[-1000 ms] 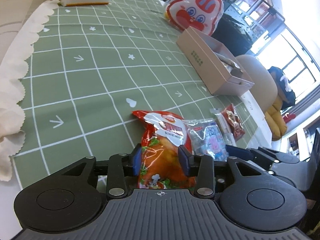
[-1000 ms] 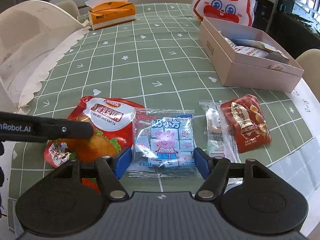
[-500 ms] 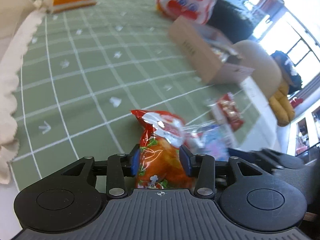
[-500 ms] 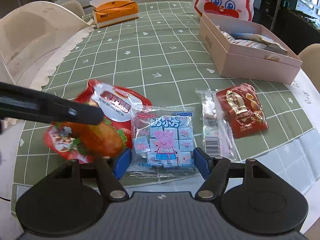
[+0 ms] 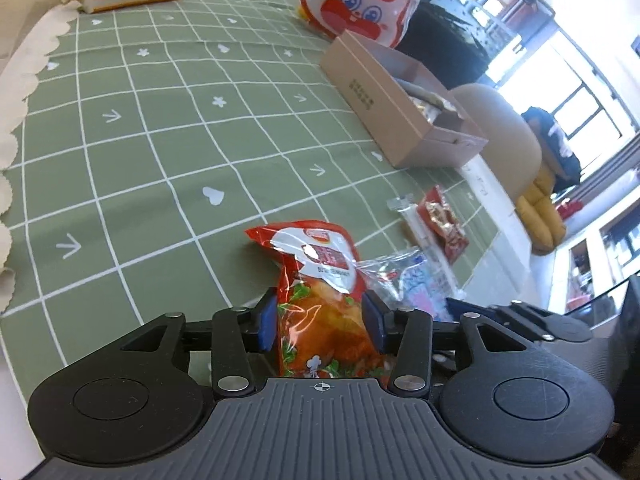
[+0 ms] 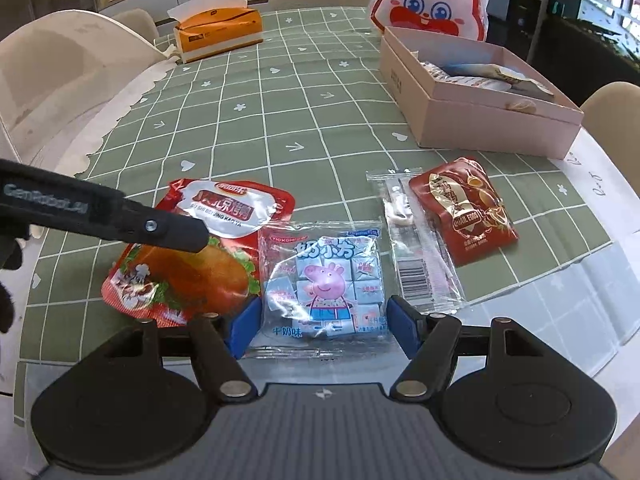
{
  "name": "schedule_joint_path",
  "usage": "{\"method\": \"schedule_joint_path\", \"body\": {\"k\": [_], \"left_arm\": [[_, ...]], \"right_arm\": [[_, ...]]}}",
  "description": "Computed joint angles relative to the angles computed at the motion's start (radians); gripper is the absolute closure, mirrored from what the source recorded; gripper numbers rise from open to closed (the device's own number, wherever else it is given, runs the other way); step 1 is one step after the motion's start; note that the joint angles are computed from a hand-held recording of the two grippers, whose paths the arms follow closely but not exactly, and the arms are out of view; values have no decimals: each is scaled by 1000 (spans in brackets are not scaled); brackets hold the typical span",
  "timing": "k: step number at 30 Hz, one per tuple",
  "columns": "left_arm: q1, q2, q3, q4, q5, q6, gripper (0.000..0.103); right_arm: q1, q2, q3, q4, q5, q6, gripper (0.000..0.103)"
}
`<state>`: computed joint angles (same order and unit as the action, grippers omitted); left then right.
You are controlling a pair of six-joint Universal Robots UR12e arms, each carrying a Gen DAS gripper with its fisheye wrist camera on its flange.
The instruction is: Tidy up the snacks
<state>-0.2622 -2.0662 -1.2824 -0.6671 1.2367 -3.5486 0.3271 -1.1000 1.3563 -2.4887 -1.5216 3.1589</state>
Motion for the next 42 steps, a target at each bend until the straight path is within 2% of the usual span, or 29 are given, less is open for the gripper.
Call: {"method": "schedule_joint_path", "body": {"k": [7,9,12,14,24,30,34,42], "left_arm": [[5,18,2,4,-65,-20,54],[-1,12,22,-15,-55,3,54],[-19,-12,71,-86,26,32,53],[-24,-27,90,-106,45,30,51],[-26,-19,106,-116,-5,36,50],[-46,-19,132,-168,28,89,50],[-51,-35,155,-199,51,85,50],[-58,-32,165,-184,6,87,50]], "right_arm": [[-3,-4,11,-15,9,9,34],[-4,-5,12,-18,13,11,34],[-6,-6,16,-25,16,2,34],[-5,-7,20,-31,15,0,34],[-14,-14,25,-21,40,7,34],[-29,-30,48,-28,87,32,35],[-33,-34,64,-59,93,41,35],[-46,-42,77,-67,125,54,35]]}}
